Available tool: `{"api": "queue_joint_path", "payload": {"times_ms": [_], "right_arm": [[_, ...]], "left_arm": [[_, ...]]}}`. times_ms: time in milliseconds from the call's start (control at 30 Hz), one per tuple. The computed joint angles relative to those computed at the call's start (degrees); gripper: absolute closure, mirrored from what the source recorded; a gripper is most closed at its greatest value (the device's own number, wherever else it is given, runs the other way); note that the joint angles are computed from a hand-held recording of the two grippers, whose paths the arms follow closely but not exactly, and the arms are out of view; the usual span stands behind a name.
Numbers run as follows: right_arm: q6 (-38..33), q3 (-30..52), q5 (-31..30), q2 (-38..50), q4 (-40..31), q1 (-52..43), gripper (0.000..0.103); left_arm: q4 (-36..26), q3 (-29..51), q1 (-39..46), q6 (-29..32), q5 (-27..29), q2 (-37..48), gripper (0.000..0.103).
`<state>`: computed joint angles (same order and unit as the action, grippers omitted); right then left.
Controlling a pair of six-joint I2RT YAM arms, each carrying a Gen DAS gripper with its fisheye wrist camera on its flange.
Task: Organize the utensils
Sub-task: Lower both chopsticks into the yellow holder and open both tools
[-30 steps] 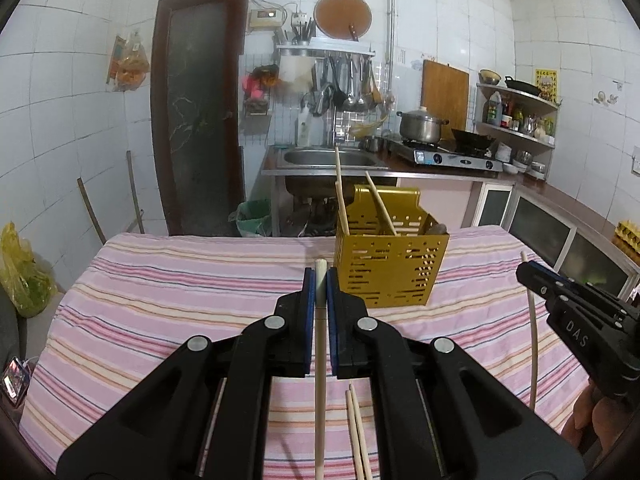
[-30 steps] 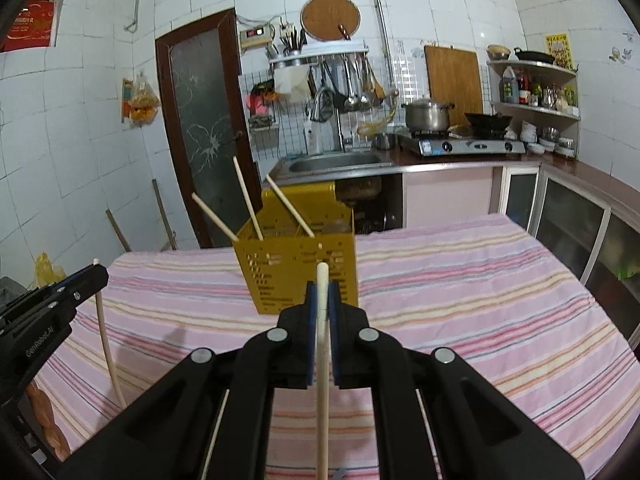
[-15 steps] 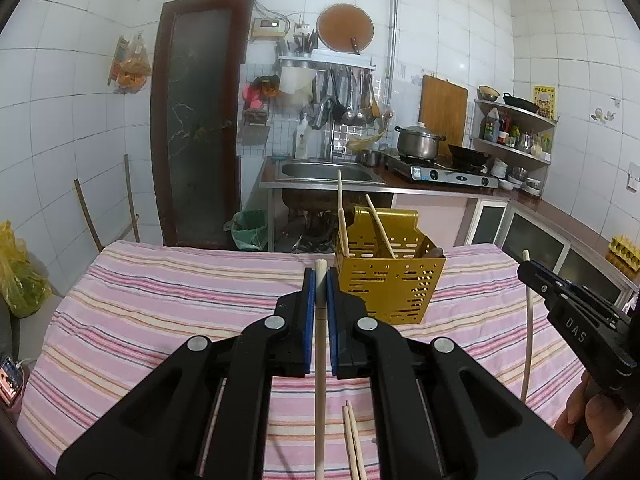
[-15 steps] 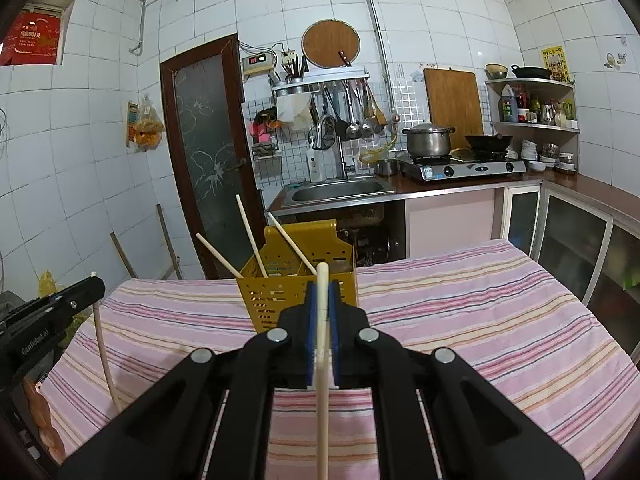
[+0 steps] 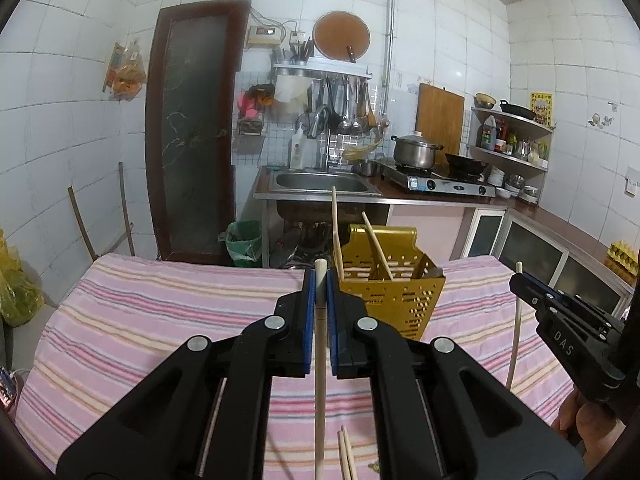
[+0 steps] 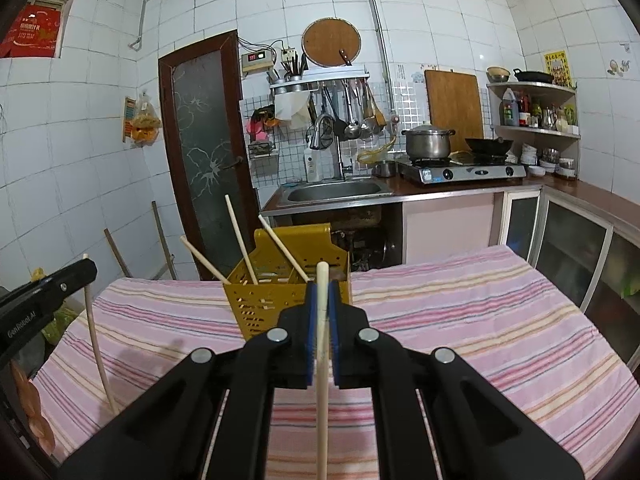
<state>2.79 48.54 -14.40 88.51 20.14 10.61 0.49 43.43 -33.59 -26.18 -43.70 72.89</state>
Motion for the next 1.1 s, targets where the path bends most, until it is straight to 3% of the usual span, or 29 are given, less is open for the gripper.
{"api": "queue_joint_path", "payload": {"times_ms": [200,433,667,1100], "right_arm": [[-0.3,3.8,1.3,1.4,0.3,0.8,0.097],[-1.5,16.6,4.3,4.6,-1.2,2.1,0.097],[1.2,32.0,5.8,14.3,2.3,3.0,0.097],[6.1,47.3,7.7,34.0,12.1,4.4,0.097]], "left_arm": [[4.4,3.3,3.1,4.3,2.6,3.2,0.099],[8.2,14.5,7.2,11.8,5.7,8.7,0.099],[16.6,25.5,12.3,16.2,11.0,18.1,0.099],[28.5,37.8,16.1,21.8,10.7,36.5,0.099]]}}
